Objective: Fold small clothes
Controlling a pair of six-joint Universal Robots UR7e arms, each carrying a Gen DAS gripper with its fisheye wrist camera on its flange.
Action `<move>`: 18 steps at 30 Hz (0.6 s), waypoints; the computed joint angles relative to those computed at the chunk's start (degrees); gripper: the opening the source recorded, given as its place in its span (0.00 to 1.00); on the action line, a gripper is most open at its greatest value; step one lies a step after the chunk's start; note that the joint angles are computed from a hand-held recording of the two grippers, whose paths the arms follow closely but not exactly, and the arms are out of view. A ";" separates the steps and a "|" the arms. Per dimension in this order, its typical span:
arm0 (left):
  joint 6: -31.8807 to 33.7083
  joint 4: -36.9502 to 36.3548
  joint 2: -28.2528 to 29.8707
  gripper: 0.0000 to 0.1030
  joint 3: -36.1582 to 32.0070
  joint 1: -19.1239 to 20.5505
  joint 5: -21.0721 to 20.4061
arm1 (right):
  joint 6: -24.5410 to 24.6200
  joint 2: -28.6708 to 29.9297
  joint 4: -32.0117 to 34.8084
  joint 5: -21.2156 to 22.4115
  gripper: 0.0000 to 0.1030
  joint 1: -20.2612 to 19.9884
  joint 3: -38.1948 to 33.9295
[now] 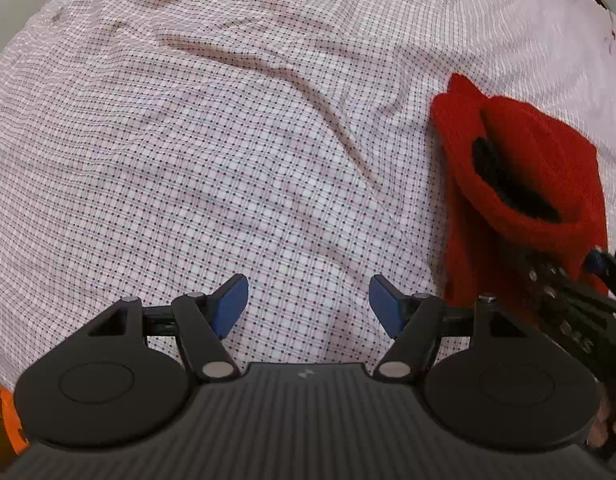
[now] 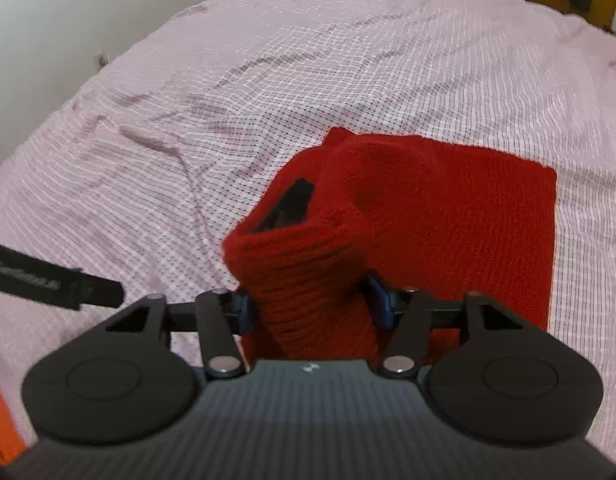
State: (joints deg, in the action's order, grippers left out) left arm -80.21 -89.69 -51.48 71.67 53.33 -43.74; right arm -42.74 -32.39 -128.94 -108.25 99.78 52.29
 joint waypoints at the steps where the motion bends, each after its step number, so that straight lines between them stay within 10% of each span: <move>1: 0.16 -0.33 0.02 0.72 -0.12 0.03 0.09 | 0.69 -0.40 0.85 0.36 0.57 0.00 -0.08; 18: 16.27 -9.22 3.96 0.71 -8.75 -0.53 1.57 | 19.91 -6.03 4.24 -2.54 0.55 -0.41 -1.65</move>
